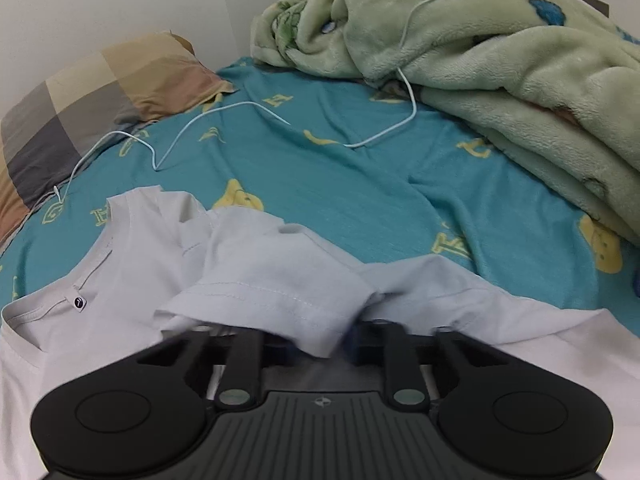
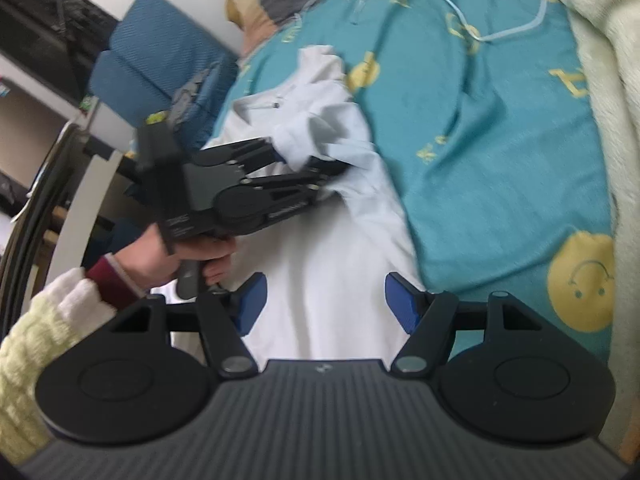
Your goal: Fold clothes
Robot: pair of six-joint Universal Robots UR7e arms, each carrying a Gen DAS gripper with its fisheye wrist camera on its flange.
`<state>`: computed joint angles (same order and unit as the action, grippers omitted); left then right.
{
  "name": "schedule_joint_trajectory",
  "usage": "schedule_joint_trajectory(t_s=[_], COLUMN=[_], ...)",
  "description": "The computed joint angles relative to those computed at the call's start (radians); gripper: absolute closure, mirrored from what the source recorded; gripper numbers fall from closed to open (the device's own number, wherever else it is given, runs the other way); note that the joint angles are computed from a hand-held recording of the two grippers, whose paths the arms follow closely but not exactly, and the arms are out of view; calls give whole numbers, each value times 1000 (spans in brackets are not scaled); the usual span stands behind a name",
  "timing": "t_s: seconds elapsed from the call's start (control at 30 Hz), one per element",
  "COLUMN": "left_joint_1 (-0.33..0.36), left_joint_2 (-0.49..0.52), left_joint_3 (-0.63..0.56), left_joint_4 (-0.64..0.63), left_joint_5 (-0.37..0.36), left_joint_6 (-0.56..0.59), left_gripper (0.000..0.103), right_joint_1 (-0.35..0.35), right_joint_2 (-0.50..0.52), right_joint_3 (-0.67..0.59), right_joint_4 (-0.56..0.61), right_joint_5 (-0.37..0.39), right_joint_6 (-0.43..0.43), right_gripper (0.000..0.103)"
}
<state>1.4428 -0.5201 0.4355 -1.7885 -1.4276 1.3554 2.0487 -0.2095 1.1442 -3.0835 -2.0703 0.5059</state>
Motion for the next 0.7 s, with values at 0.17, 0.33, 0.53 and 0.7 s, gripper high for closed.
schedule_joint_trajectory(t_s=[0.17,0.33,0.53,0.7], left_joint_1=[-4,16,67,99], left_joint_2=[-72,-177,-221,-108], left_joint_3=[11,84,155,-96], left_joint_4=[101,145,133,284], left_joint_5=[-18,-38,10,-83], left_joint_6=[-45,-138,-294,-492], left_gripper=[95,95,94,76], right_joint_1=[4,9,18,16], right_joint_2=[-8,-16,-19,-24], right_joint_3=[15,32,36,48], right_joint_4=[-27,-56,-70,-87], right_joint_5=[-15,-6,7,2], right_joint_6=[0,-8,-31,-14], right_gripper=[34,34,34,34])
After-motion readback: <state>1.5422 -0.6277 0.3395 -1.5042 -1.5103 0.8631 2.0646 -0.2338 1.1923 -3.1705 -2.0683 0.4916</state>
